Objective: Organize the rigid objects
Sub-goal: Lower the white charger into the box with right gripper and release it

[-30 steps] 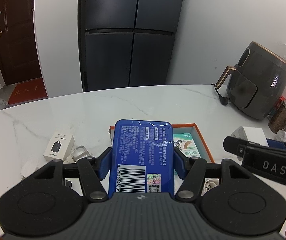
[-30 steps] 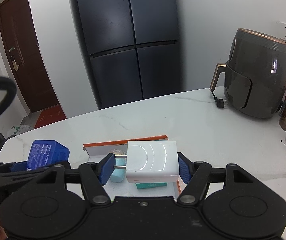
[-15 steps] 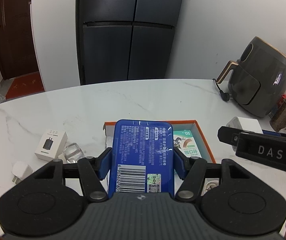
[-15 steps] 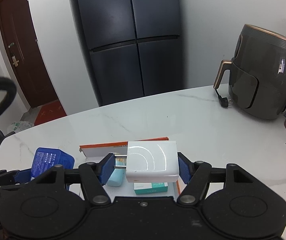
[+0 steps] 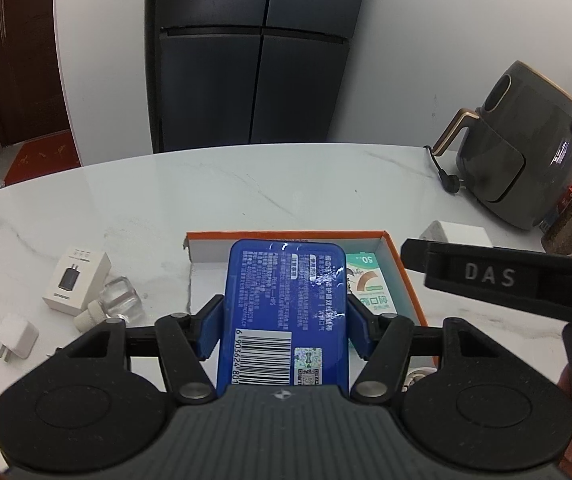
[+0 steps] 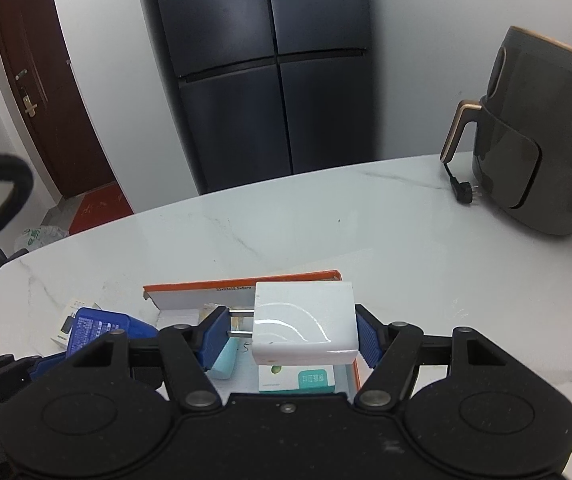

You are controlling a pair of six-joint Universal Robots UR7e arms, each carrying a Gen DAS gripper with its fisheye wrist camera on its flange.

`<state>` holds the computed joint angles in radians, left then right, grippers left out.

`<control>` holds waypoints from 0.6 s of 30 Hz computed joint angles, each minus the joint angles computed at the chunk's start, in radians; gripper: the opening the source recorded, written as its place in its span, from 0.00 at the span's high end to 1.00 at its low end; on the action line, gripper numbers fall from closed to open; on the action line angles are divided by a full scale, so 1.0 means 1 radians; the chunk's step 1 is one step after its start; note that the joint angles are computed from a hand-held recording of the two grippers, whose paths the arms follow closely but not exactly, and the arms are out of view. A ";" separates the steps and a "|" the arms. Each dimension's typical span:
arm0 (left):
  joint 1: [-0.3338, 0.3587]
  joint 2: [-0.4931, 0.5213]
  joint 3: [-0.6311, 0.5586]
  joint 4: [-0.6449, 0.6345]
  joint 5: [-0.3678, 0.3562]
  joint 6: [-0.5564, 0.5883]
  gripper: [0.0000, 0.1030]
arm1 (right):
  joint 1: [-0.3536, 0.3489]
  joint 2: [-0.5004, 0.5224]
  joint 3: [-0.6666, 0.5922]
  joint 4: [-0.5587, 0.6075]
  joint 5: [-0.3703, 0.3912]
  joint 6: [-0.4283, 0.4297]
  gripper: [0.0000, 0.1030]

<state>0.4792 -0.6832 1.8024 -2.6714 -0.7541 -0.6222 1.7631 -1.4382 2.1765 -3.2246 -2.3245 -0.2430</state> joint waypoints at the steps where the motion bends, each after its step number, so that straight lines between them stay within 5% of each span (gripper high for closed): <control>1: 0.001 0.003 -0.003 0.001 -0.001 0.000 0.39 | -0.007 0.003 -0.006 0.006 0.003 -0.002 0.23; 18: 0.035 0.046 -0.051 0.029 -0.037 -0.011 0.39 | -0.080 0.053 -0.072 0.090 0.057 -0.023 0.23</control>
<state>0.5141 -0.6369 1.7519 -2.6420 -0.7916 -0.6332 1.6827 -1.3848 2.1042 -3.1344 -2.2677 -0.2658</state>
